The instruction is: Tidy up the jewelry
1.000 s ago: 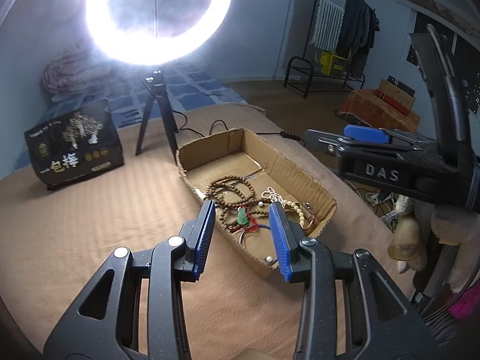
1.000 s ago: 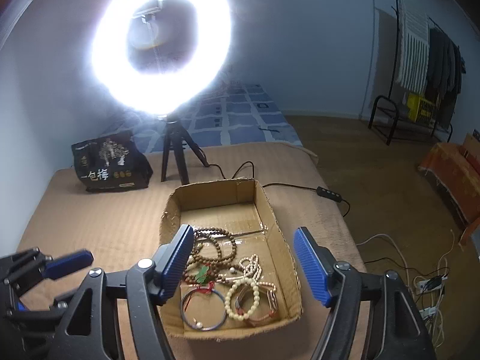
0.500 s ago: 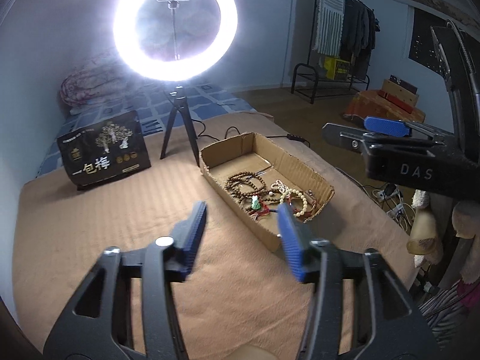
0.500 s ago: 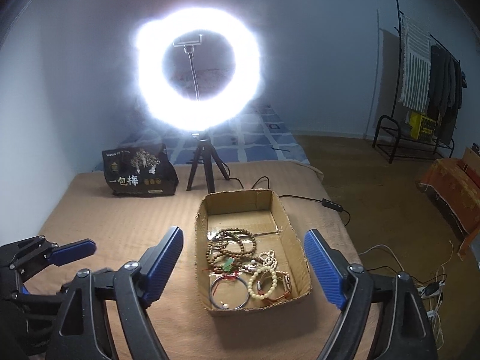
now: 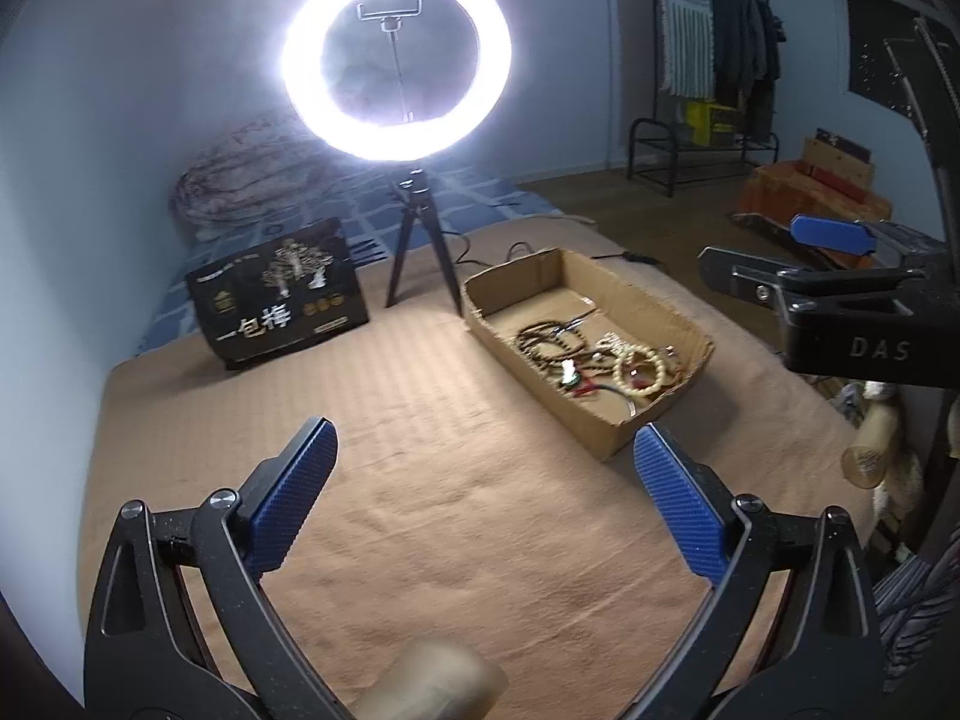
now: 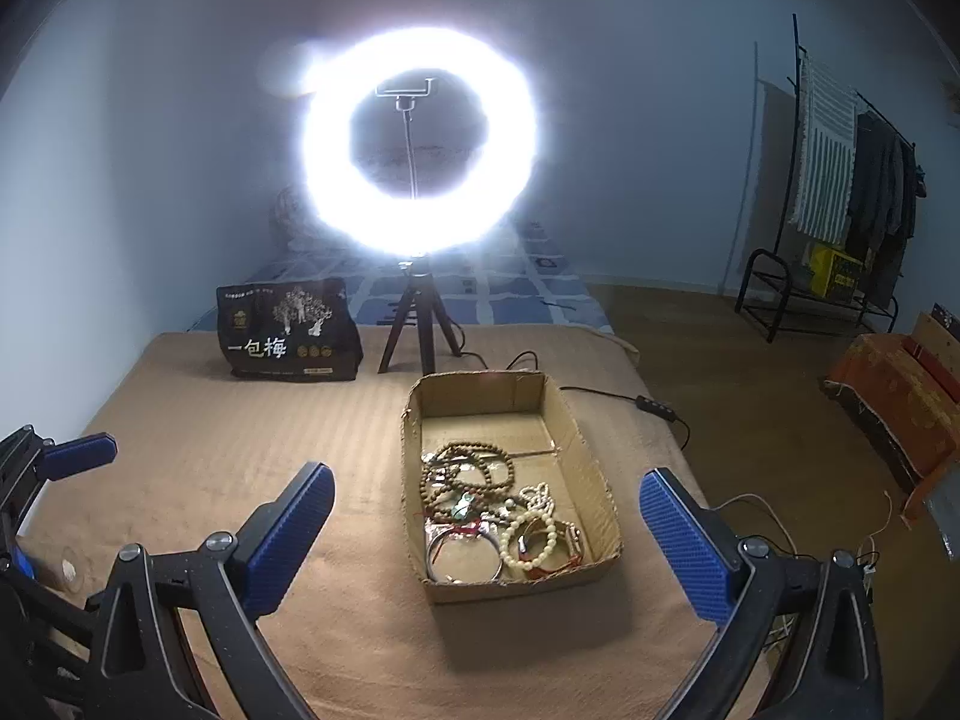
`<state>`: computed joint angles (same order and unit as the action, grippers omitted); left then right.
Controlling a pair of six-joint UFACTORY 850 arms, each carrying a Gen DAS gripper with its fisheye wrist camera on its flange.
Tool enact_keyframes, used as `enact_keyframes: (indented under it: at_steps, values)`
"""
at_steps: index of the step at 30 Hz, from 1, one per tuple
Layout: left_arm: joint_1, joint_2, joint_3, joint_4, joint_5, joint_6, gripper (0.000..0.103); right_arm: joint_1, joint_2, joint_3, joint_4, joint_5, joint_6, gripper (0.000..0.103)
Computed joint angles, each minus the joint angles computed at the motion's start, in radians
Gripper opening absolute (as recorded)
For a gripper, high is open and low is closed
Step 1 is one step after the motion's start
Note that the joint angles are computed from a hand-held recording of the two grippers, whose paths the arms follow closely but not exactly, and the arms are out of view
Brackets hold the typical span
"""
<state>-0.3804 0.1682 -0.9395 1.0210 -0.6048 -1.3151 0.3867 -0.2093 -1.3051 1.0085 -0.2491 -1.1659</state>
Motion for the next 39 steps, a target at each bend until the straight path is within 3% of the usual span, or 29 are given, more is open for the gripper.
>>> enact_keyframes:
  at_steps: [8, 39]
  values:
    - [0.024, -0.008, -0.005, -0.072, 0.003, 0.041, 0.101, 0.002, -0.009, -0.006, -0.054, 0.004, 0.052, 0.103]
    - [0.029, -0.02, -0.016, -0.063, -0.003, 0.035, 0.102, 0.001, -0.018, -0.016, -0.064, -0.008, 0.062, 0.103]
